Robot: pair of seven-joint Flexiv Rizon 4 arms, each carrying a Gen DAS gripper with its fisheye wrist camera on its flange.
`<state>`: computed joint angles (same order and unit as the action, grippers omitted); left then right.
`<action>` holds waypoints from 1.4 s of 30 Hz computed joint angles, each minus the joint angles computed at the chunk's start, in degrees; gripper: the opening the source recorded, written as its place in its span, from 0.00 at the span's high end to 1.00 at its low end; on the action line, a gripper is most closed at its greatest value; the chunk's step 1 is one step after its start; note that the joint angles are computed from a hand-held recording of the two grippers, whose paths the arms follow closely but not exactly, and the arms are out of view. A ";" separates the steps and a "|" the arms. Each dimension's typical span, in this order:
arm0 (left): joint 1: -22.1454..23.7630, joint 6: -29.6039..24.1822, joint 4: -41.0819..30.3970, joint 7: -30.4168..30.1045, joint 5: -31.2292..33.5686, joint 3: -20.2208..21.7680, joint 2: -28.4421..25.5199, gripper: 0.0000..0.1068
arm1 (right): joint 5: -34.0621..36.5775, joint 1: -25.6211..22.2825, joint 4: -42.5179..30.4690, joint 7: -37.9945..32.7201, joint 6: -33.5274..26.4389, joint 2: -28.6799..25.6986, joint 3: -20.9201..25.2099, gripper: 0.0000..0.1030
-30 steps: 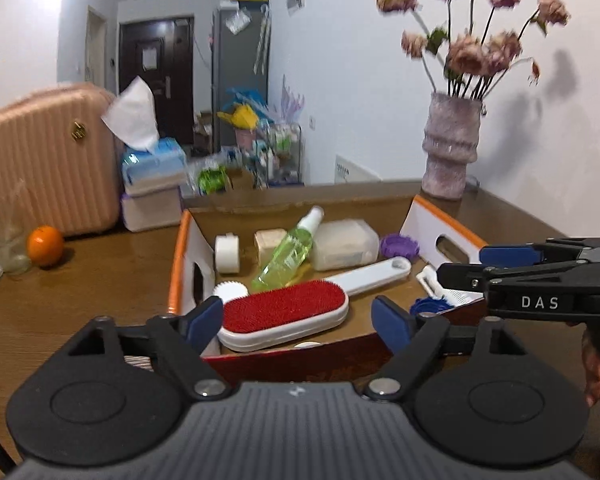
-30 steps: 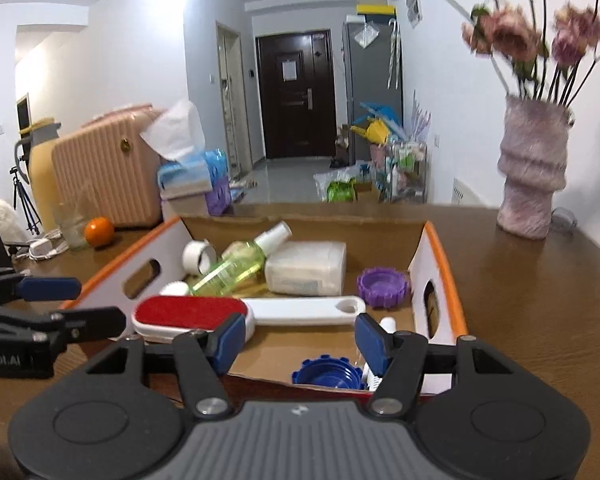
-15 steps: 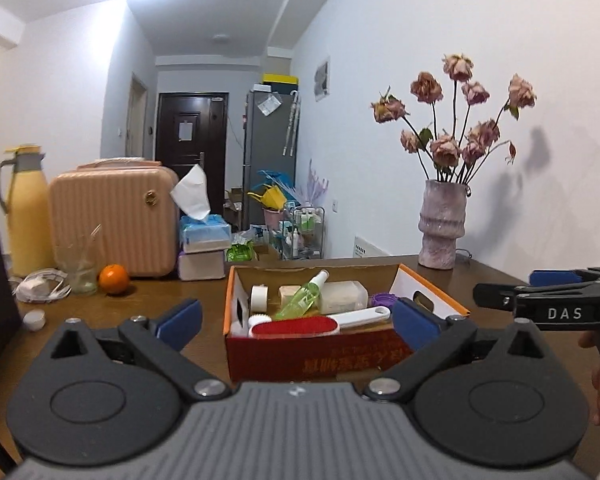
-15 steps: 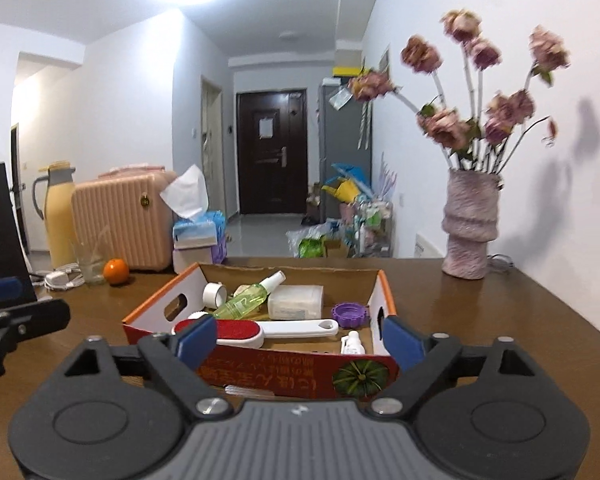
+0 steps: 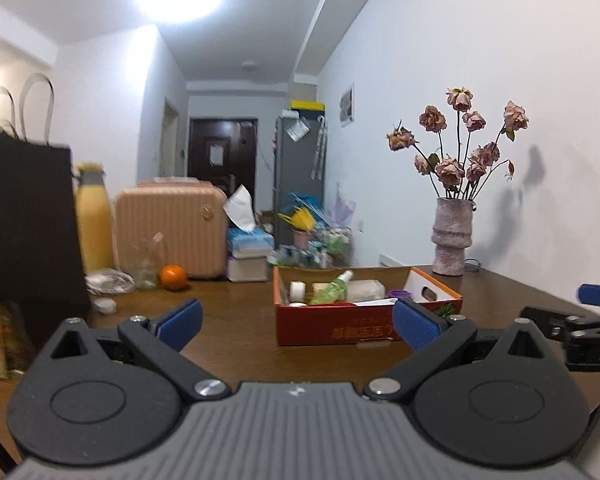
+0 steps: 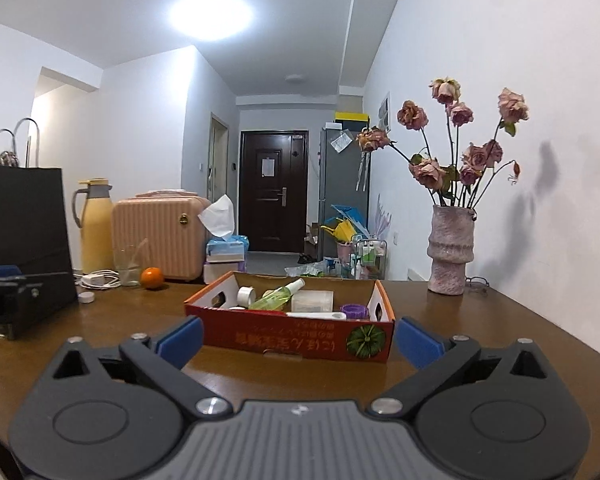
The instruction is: Organize rigid objects
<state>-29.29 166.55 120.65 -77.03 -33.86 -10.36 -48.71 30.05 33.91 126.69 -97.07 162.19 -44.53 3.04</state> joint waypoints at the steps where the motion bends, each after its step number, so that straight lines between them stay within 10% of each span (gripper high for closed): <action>1: -0.82 1.37 0.72 0.34 -0.49 0.18 0.18 0.04 | 1.07 0.53 1.28 0.51 1.50 0.19 0.93 0.00; 8: -2.32 4.39 4.90 -1.31 1.73 -1.37 2.95 0.04 | 10.40 5.65 7.48 3.44 10.63 -0.19 5.21 0.00; 42: -4.81 8.23 8.91 -1.09 1.40 -0.95 1.70 0.04 | 14.38 8.26 8.22 3.72 10.56 0.77 5.37 0.00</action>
